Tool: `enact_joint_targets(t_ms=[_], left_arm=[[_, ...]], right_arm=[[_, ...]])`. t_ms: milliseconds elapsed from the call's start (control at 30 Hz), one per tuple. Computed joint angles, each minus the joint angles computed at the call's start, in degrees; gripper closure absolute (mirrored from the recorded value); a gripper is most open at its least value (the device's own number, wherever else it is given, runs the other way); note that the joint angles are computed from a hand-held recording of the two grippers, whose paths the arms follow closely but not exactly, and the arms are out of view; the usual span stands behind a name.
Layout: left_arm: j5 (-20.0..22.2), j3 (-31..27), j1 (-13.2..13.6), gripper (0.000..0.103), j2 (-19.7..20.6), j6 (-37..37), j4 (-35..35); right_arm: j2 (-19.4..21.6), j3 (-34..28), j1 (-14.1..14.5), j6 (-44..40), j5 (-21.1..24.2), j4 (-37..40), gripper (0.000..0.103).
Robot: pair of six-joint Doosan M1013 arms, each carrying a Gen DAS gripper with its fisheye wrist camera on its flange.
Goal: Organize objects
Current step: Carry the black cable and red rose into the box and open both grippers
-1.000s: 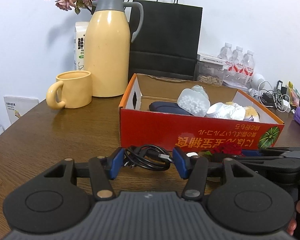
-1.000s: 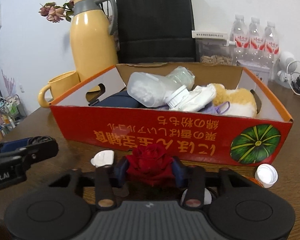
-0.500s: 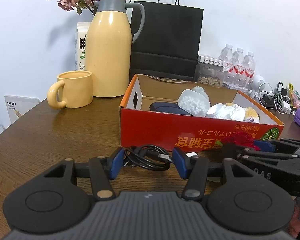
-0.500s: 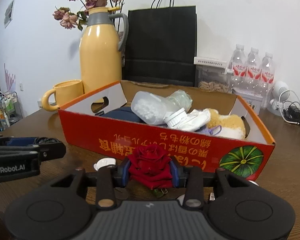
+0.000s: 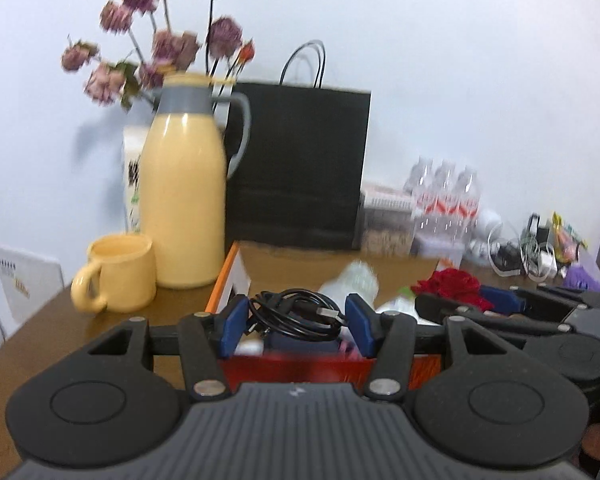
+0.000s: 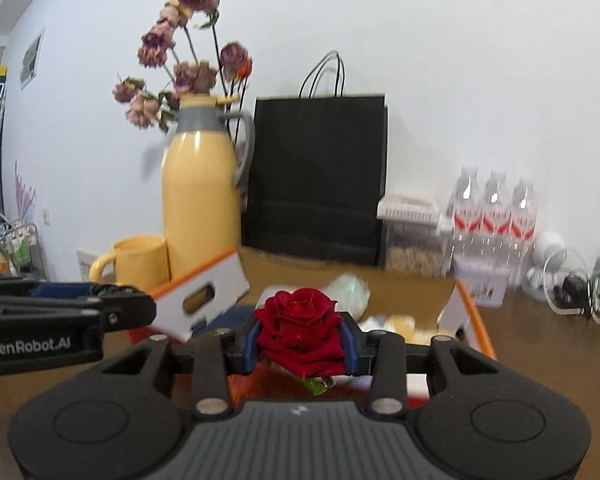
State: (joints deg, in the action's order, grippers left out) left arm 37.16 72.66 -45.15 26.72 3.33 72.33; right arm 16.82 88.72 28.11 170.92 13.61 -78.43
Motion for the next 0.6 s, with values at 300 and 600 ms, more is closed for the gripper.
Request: enact_joint_targets(t_ms=[300, 600], left_arm=[[0.3, -8.1, 1.3, 0.048, 4.8, 1.7, -1.4], [1.5, -15.8, 3.5, 0.048, 10.1, 11.3, -11.2]], right_arm=[[3.2, -5.6, -1.6, -2.3, 0.6, 3.5, 0.065], [6.8, -8.9, -3.4, -10.5, 1.6, 14.6, 0.065]])
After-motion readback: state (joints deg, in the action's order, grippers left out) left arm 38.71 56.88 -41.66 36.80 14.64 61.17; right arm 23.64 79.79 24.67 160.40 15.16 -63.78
